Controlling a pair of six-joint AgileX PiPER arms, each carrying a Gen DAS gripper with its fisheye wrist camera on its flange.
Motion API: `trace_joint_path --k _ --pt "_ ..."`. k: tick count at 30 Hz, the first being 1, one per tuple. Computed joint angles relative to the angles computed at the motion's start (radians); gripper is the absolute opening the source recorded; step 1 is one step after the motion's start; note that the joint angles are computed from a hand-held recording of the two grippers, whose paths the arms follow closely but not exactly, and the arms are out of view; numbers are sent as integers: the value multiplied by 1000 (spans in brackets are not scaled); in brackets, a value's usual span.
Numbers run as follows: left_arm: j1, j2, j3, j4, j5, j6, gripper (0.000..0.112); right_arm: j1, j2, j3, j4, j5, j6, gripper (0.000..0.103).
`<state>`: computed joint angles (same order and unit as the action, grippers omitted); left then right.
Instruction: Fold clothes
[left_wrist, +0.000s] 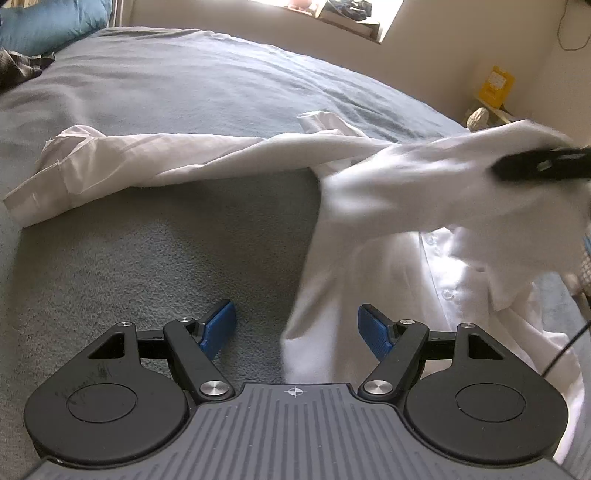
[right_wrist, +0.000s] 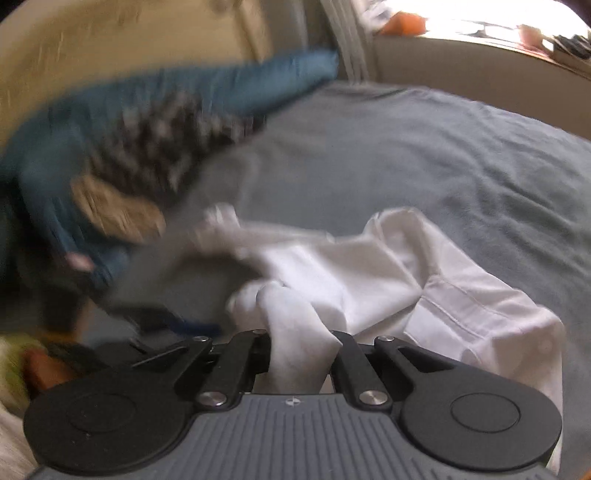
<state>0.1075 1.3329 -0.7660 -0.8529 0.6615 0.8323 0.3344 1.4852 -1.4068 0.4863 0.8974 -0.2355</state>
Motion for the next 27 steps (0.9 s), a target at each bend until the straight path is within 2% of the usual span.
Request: trace_joint_path --k 6,11,17,20,21,23,24,25,27 --pt "10 0 -9 7 16 -10 74 -289 -213 211 249 -43 -51 3" --pt "20 -10 -21 34 21 -41 74 -624 -403 395 365 -99 -2 3" --pt "76 -15 -61 -6 86 -19 74 -981 -551 562 278 -115 118 4" --pt "86 2 -95 -38 117 -17 77 -1035 -588 613 72 -141 301 6" --pt "80 9 -109 -34 121 -27 78 -1039 -589 623 -12 -133 380 9" --pt "59 24 -131 -32 118 -41 79 -1048 -585 642 -168 -107 529 25" --pt "49 32 -143 -31 117 -48 80 -1062 -590 652 -220 -84 577 41" --pt "39 44 -157 -29 118 -61 81 -1087 -599 664 -244 -62 595 50" --pt "21 75 -194 -21 123 -96 82 -1148 -634 695 -248 -37 584 51"
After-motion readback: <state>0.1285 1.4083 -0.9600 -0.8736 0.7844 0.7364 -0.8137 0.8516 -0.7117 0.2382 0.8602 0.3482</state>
